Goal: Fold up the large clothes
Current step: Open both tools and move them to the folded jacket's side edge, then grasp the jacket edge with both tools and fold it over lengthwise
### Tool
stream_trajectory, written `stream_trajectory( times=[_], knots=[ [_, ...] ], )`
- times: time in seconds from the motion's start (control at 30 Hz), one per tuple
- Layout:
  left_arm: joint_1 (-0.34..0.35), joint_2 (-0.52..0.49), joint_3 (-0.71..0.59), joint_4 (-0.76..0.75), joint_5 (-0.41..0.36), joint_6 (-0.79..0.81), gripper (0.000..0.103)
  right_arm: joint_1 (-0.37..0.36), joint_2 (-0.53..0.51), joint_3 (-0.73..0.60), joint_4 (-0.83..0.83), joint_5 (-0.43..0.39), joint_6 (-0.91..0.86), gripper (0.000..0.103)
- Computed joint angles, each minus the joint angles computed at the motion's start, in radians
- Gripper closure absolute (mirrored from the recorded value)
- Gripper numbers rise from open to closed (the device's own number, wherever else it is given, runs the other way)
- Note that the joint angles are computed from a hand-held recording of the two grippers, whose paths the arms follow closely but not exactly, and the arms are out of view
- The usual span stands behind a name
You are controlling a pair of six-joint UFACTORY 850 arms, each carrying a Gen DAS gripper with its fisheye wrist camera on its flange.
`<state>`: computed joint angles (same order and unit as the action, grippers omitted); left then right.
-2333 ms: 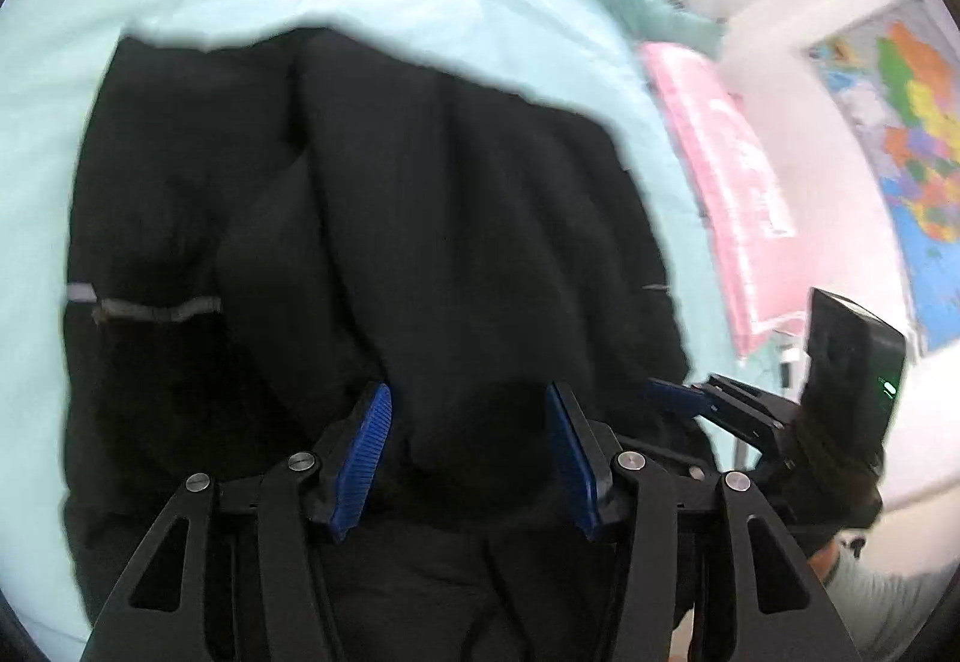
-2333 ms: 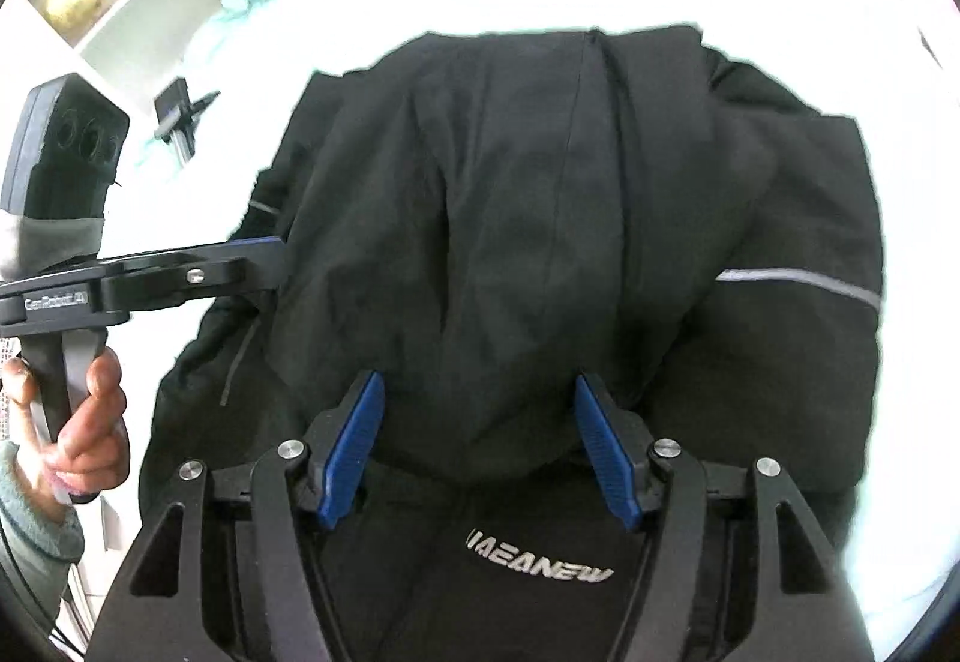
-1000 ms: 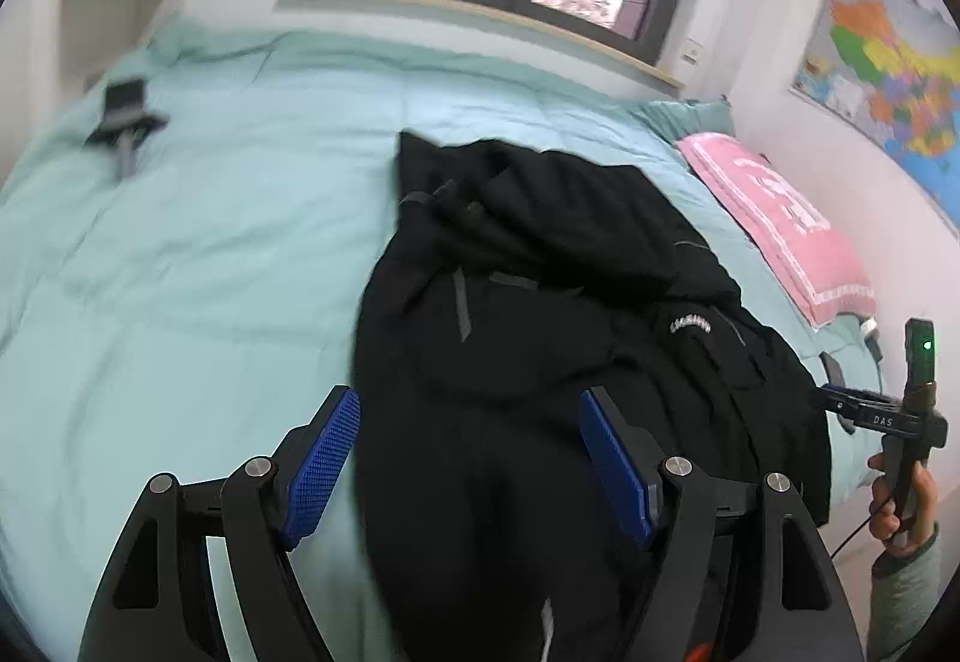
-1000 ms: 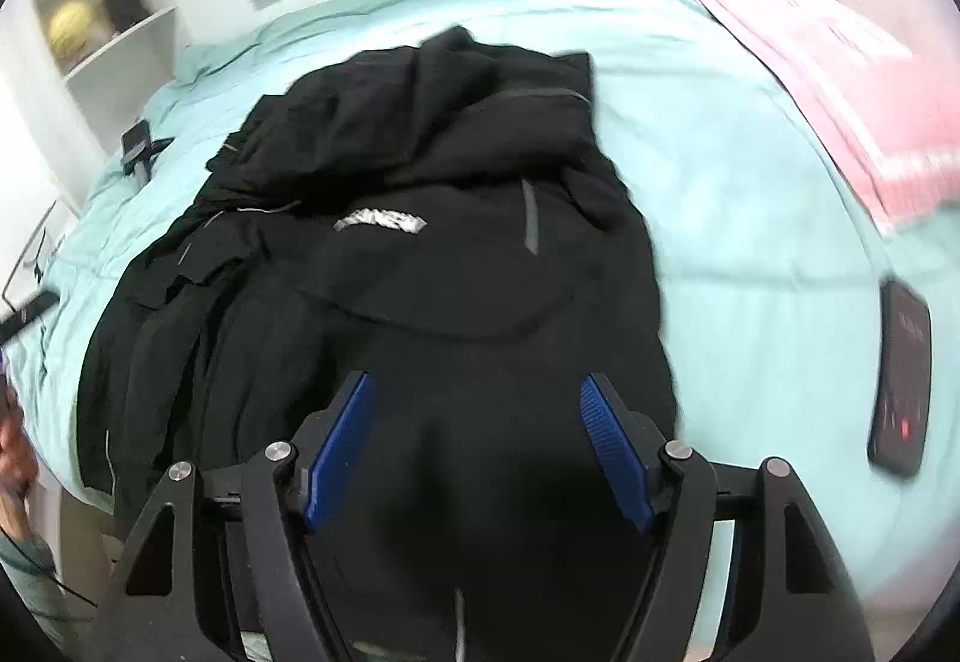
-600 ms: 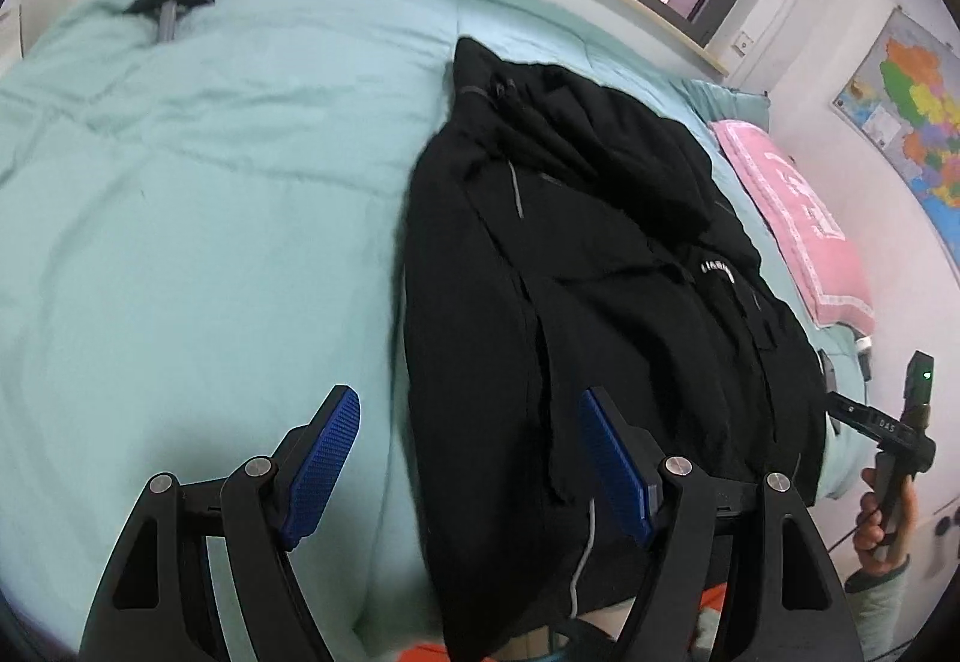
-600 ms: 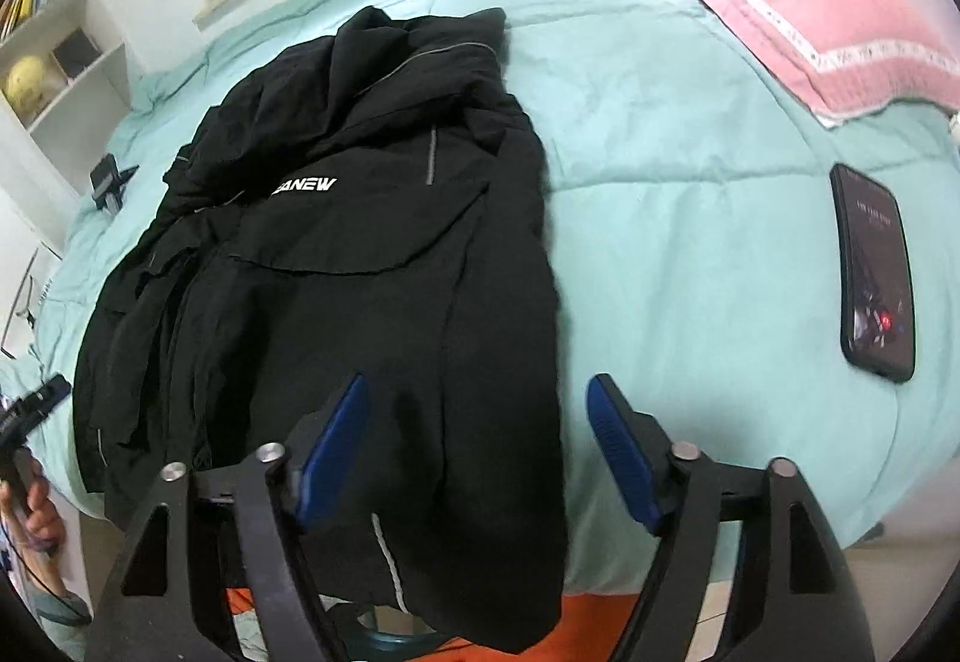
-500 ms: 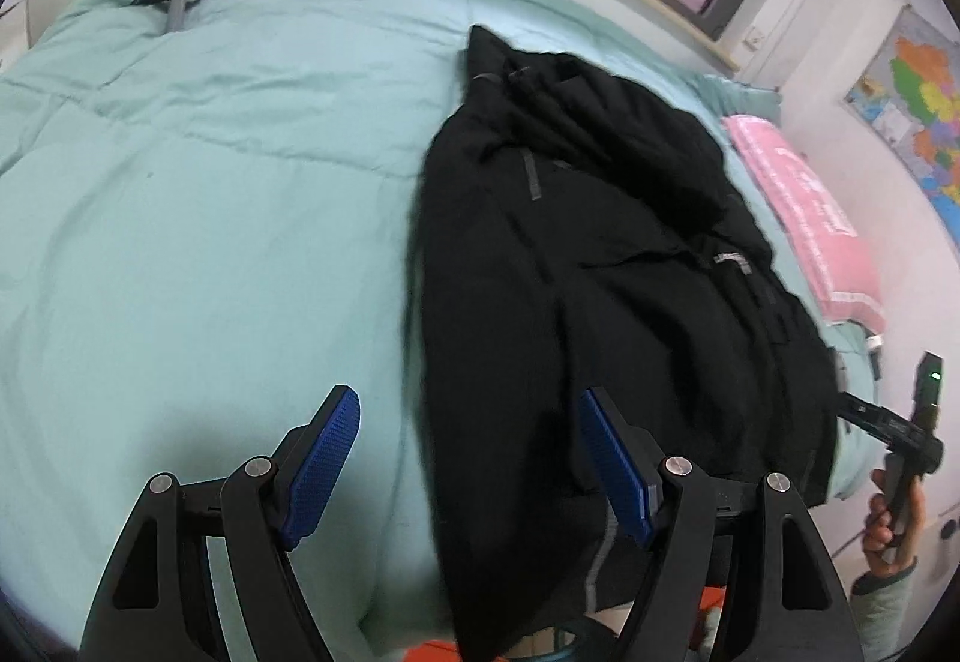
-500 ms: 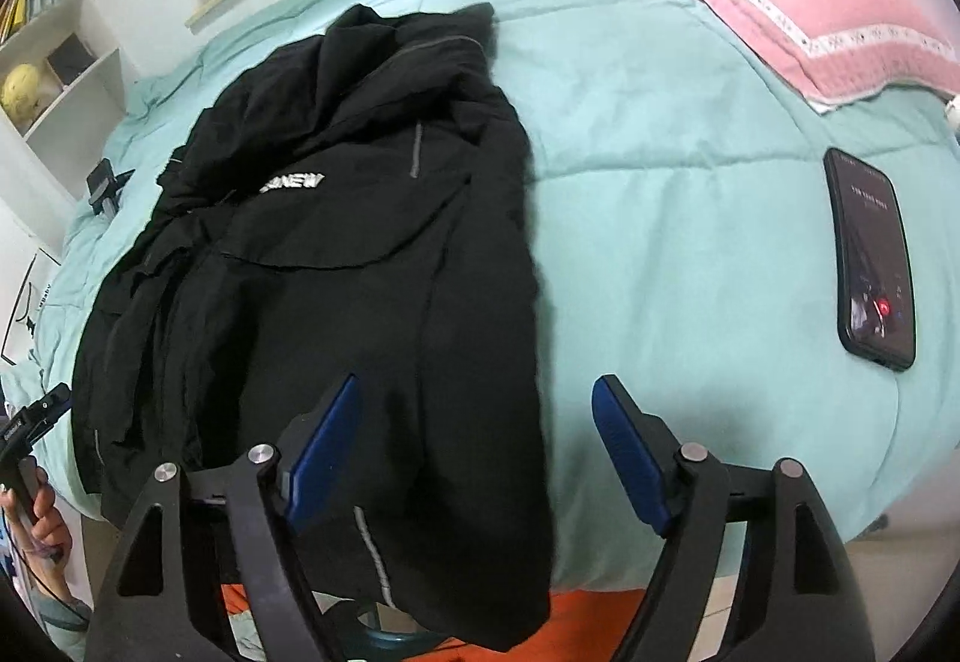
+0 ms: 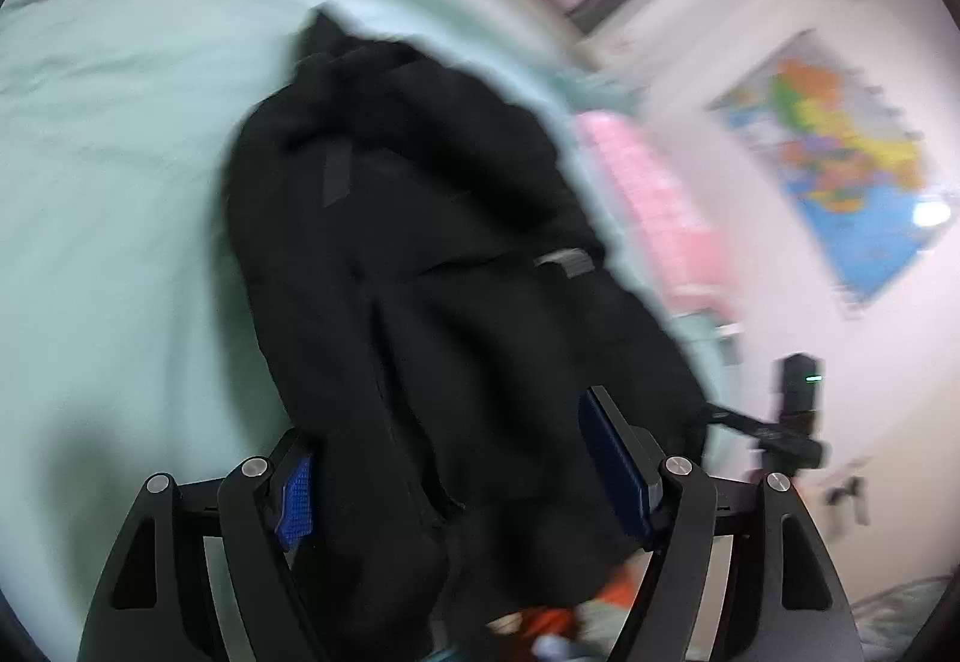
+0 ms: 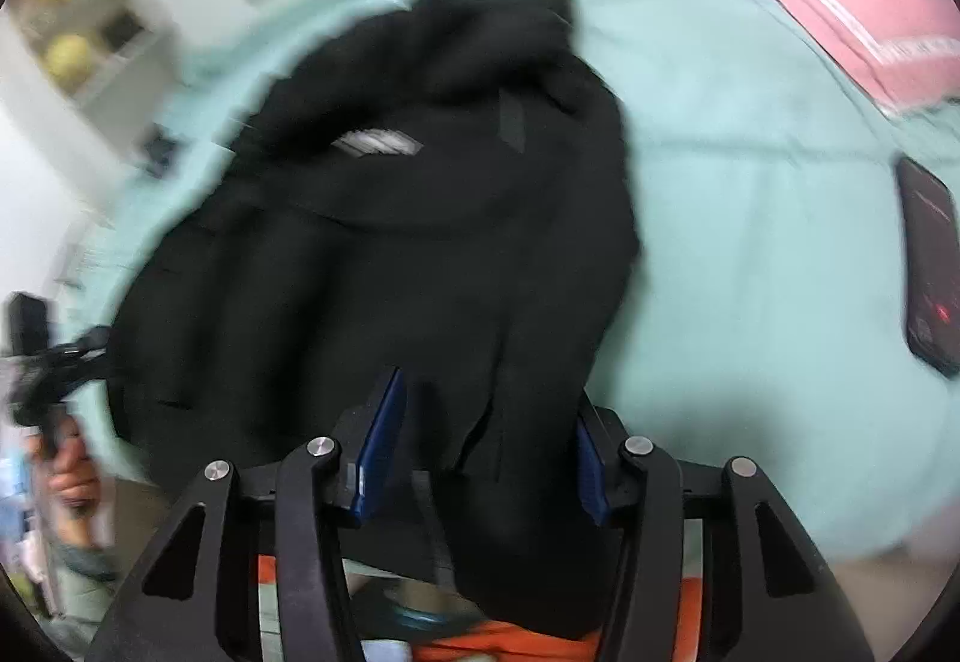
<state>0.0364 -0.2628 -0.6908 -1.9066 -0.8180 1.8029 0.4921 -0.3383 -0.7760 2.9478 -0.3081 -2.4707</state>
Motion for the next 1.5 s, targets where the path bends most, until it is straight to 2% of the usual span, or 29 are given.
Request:
stream_trajectory(
  times=[0.07, 0.13, 0.2, 0.37, 0.47, 0.57, 0.6, 0.67, 0.7, 0.73, 0.77, 0.83, 0.93, 1.07, 1.17, 1.23, 1.33, 1.5],
  knots=[
    [0.012, -0.01, -0.007, -0.011, -0.083, 0.017, 0.026, -0.009, 0.028, 0.021, -0.114, -0.078, 0.095, 0.048],
    [0.033, -0.069, -0.033, 0.01, -0.189, -0.014, 0.026, -0.032, 0.026, 0.032, -0.252, -0.179, 0.204, 0.048],
    [0.039, -0.113, -0.044, 0.022, -0.213, -0.054, 0.026, -0.049, -0.011, 0.023, -0.331, -0.23, 0.273, 0.047],
    [0.025, -0.099, 0.031, 0.026, -0.125, 0.006, 0.026, -0.067, -0.101, -0.004, -0.462, -0.227, 0.434, 0.046],
    [0.008, -0.062, 0.098, -0.029, -0.055, 0.079, 0.026, -0.048, -0.116, -0.003, -0.483, -0.173, 0.45, 0.046],
    [0.022, -0.073, 0.115, -0.048, -0.061, 0.078, 0.027, -0.031, -0.114, 0.012, -0.525, -0.142, 0.46, 0.046],
    [0.018, -0.072, 0.115, -0.055, -0.045, 0.077, 0.032, -0.021, -0.109, 0.022, -0.509, -0.129, 0.444, 0.046],
    [-0.023, -0.048, 0.118, -0.117, 0.061, 0.111, 0.046, -0.008, -0.094, 0.044, -0.431, -0.124, 0.379, 0.047],
    [-0.044, -0.037, 0.121, -0.156, 0.107, 0.138, 0.062, -0.003, -0.086, 0.053, -0.374, -0.131, 0.33, 0.049],
    [-0.069, -0.023, 0.126, -0.207, 0.157, 0.175, 0.079, 0.004, -0.076, 0.057, -0.332, -0.134, 0.296, 0.062],
    [-0.081, -0.012, 0.123, -0.226, 0.183, 0.183, 0.084, 0.013, -0.062, 0.066, -0.274, -0.14, 0.244, 0.066],
    [-0.084, 0.02, 0.139, -0.275, 0.158, 0.218, 0.093, 0.018, -0.033, 0.08, -0.214, -0.154, 0.181, 0.069],
    [-0.063, 0.085, 0.158, -0.305, 0.098, 0.226, 0.094, 0.023, 0.025, 0.092, -0.13, -0.128, 0.062, 0.072],
    [-0.017, 0.144, 0.143, -0.309, 0.023, 0.19, 0.093, -0.007, 0.087, 0.102, -0.166, -0.16, 0.073, 0.073],
    [-0.013, 0.142, 0.081, -0.286, 0.04, 0.181, 0.093, -0.048, 0.117, 0.086, -0.242, -0.194, 0.134, 0.074],
    [-0.017, 0.131, 0.037, -0.265, 0.057, 0.156, 0.093, -0.061, 0.127, 0.067, -0.224, -0.179, 0.117, 0.074],
    [-0.022, 0.121, -0.022, -0.289, 0.087, 0.174, 0.093, -0.103, 0.132, 0.035, -0.324, -0.202, 0.213, 0.074],
    [0.002, 0.046, -0.184, -0.27, 0.12, 0.094, 0.093, -0.142, 0.11, -0.079, -0.338, -0.166, 0.233, 0.074]
  ],
)
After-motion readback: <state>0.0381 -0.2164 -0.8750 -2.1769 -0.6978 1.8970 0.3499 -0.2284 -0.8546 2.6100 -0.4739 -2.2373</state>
